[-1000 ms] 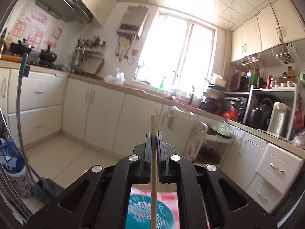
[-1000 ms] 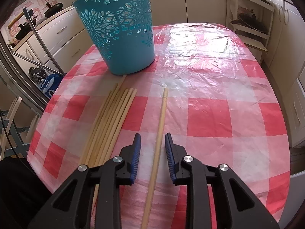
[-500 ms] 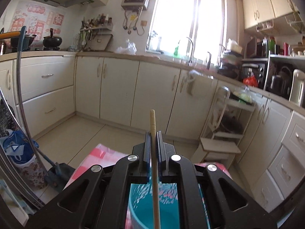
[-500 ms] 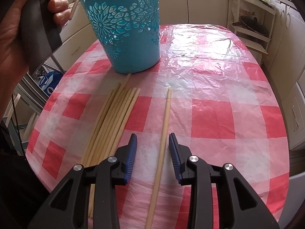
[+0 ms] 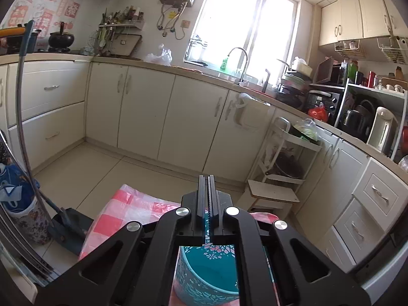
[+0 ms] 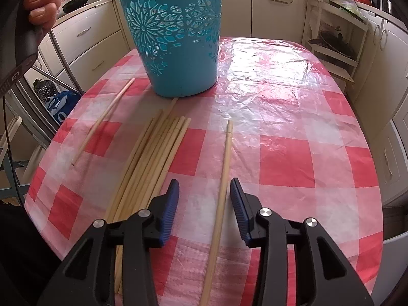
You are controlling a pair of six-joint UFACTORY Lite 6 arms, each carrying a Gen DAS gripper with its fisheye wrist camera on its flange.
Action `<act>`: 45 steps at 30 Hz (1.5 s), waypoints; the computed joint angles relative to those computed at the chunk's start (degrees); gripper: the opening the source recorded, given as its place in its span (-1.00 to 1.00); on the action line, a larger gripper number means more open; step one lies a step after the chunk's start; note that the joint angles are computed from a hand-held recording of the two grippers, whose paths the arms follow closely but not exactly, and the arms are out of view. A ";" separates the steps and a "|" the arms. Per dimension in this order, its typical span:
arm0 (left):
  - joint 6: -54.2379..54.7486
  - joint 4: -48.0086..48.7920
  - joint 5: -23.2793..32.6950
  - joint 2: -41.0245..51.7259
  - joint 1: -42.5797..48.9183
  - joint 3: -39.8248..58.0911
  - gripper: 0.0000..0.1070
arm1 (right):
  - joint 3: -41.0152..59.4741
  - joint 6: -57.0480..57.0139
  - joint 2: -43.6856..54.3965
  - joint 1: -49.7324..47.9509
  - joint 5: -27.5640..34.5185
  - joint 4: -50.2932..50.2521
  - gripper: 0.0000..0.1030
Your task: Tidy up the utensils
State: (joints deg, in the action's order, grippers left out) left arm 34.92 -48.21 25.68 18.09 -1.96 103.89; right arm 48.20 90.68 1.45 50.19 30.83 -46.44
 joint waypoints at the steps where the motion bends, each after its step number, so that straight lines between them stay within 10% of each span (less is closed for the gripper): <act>1: -0.67 0.51 1.83 0.12 0.92 0.34 -0.97 | -0.23 -0.23 -0.20 -0.08 -0.22 -0.06 -0.19; 9: -12.04 24.30 7.75 -1.32 5.42 -15.38 -0.78 | -1.37 -3.23 -1.72 -1.60 -2.65 2.64 -0.16; 16: -34.06 50.90 10.06 16.14 -4.04 -3.93 -0.50 | -1.15 -3.72 -1.61 -0.85 -2.84 3.38 -0.12; 20: -37.62 55.61 9.70 18.08 -6.56 -2.18 -0.77 | -1.41 -4.00 -1.95 -1.25 -3.46 3.70 -0.12; 26: -28.39 47.24 6.53 11.64 -5.15 -10.44 -0.92 | -1.50 -4.68 -2.34 -1.59 -4.12 5.01 -0.11; 32: -0.96 13.79 4.54 -8.30 3.67 -25.06 -0.92 | -2.68 -5.03 -3.81 -2.25 -5.26 6.55 -0.11; 39: 18.75 -26.39 0.19 -13.96 5.40 -7.02 -0.91 | -2.21 -2.84 -3.20 -1.46 -4.53 5.31 -0.10; 45: 1.86 -7.22 -12.13 5.52 -8.06 18.92 -0.91 | -1.72 -4.21 -2.74 -2.50 -5.15 6.23 -0.10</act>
